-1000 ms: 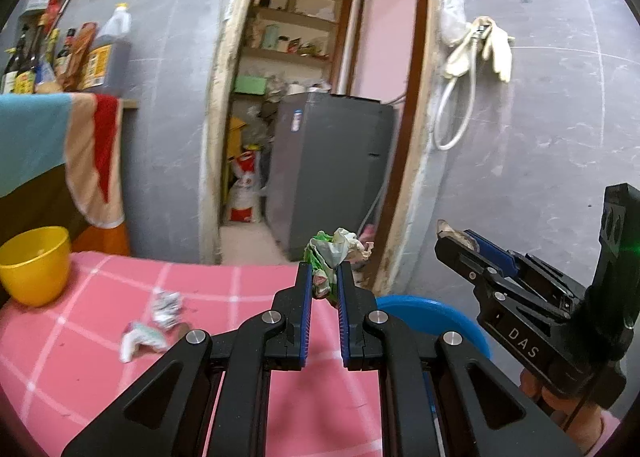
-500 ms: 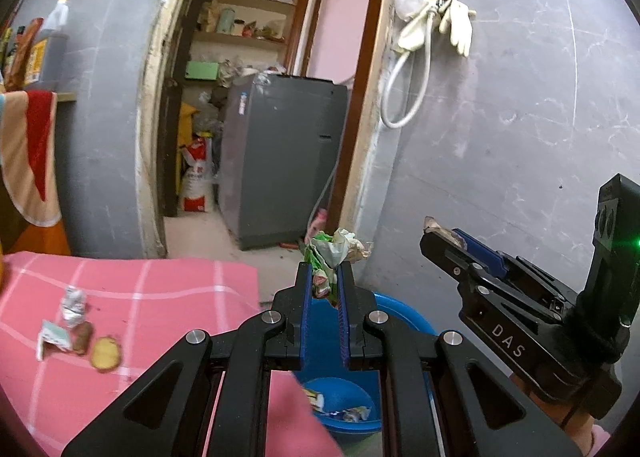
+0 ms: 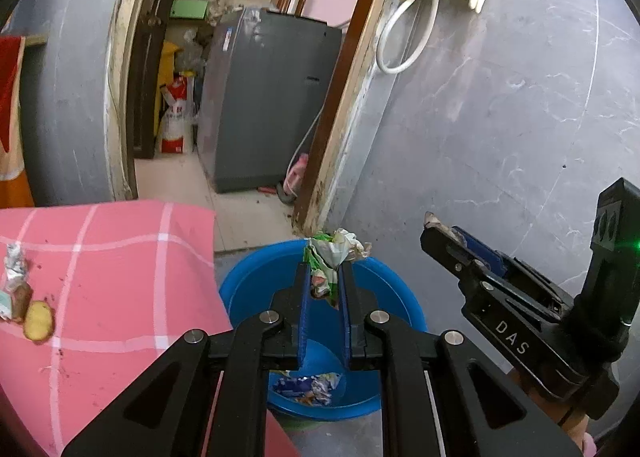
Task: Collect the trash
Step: 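Lift both scraps and carry both tools over the blue bucket, then open both tools to drop the scraps into the bucket, then move both tools back over the remaining scraps on the table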
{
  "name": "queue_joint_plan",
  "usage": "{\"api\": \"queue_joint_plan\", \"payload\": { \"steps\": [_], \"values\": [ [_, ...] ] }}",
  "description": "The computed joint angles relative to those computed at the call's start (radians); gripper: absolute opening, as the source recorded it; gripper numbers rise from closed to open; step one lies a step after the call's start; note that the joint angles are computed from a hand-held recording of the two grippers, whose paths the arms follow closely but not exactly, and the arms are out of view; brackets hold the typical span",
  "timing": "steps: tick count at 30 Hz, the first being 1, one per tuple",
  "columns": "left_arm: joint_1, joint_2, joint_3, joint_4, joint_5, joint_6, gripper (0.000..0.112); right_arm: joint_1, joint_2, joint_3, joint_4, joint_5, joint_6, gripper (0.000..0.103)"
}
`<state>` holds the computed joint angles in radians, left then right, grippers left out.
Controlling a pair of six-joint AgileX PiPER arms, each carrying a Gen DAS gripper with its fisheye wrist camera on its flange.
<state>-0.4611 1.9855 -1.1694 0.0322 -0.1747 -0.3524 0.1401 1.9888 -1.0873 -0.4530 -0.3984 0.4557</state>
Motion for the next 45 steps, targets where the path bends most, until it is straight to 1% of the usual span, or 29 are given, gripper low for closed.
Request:
{"api": "queue_joint_plan", "payload": {
  "steps": [3,6,7,8,10,12,14,15,17,18,20,21,23,25,26,27,29,30,31,32,35,37,43,45],
  "values": [
    [0.002,0.017,-0.03,0.06,0.033,-0.065,0.013,-0.003,0.015,-0.028,-0.053,0.039,0.064,0.03],
    [0.007,0.033,-0.052,0.165,0.064,-0.18,0.023,-0.005,0.026,-0.044,-0.093,0.06,0.114,0.03],
    [0.012,0.035,-0.052,0.235,0.064,-0.254,0.027,-0.006,0.028,-0.049,-0.102,0.068,0.126,0.03],
    [0.014,0.036,-0.046,0.265,0.057,-0.291,0.029,-0.005,0.031,-0.054,-0.11,0.073,0.135,0.031],
    [0.018,0.036,-0.043,0.256,0.06,-0.292,0.031,-0.005,0.032,-0.056,-0.119,0.079,0.146,0.034],
    [0.018,0.031,-0.032,0.177,0.061,-0.218,0.034,-0.004,0.033,-0.058,-0.112,0.08,0.141,0.037],
    [0.023,0.022,-0.015,0.152,0.05,-0.196,0.038,-0.003,0.032,-0.057,-0.107,0.079,0.136,0.041],
    [0.027,0.015,-0.004,0.113,0.042,-0.159,0.039,-0.003,0.032,-0.057,-0.107,0.079,0.136,0.043],
    [0.031,0.001,0.016,0.017,0.027,-0.065,0.047,-0.001,0.033,-0.06,-0.098,0.078,0.128,0.048],
    [0.034,-0.011,0.035,-0.053,0.011,0.004,0.048,0.002,0.032,-0.059,-0.09,0.077,0.12,0.049],
    [0.046,-0.031,0.066,-0.096,-0.015,0.048,0.052,0.007,0.027,-0.051,-0.058,0.064,0.091,0.053],
    [0.051,-0.045,0.084,-0.144,-0.028,0.097,0.054,0.01,0.022,-0.044,-0.034,0.052,0.069,0.055],
    [0.052,-0.073,0.123,-0.266,-0.06,0.214,0.061,0.017,0.011,-0.03,0.002,0.031,0.039,0.062],
    [0.054,-0.1,0.16,-0.373,-0.096,0.316,0.065,0.028,-0.003,-0.011,0.056,-0.002,-0.008,0.068],
    [0.057,-0.116,0.18,-0.418,-0.116,0.36,0.072,0.034,-0.008,-0.005,0.073,-0.014,-0.02,0.071],
    [0.059,-0.135,0.203,-0.467,-0.138,0.404,0.076,0.037,-0.013,0.003,0.082,-0.03,-0.027,0.073],
    [0.062,-0.168,0.254,-0.525,-0.197,0.446,0.089,0.046,-0.023,0.018,0.103,-0.063,-0.044,0.081],
    [0.065,-0.178,0.272,-0.541,-0.223,0.455,0.092,0.053,-0.027,0.024,0.117,-0.078,-0.056,0.083],
    [0.067,-0.194,0.297,-0.569,-0.255,0.475,0.097,0.063,-0.031,0.031,0.139,-0.093,-0.076,0.088],
    [0.069,-0.205,0.316,-0.588,-0.282,0.488,0.1,0.075,-0.036,0.042,0.166,-0.117,-0.102,0.091],
    [0.075,-0.241,0.371,-0.614,-0.338,0.506,0.101,0.105,-0.044,0.062,0.228,-0.168,-0.166,0.1],
    [0.079,-0.267,0.412,-0.647,-0.381,0.544,0.101,0.13,-0.052,0.08,0.27,-0.21,-0.212,0.103],
    [0.082,-0.326,0.518,-0.688,-0.502,0.586,0.101,0.215,-0.064,0.113,0.39,-0.312,-0.355,0.103],
    [0.089,-0.346,0.541,-0.7,-0.523,0.597,0.101,0.239,-0.065,0.116,0.414,-0.336,-0.384,0.103]
  ]
}}
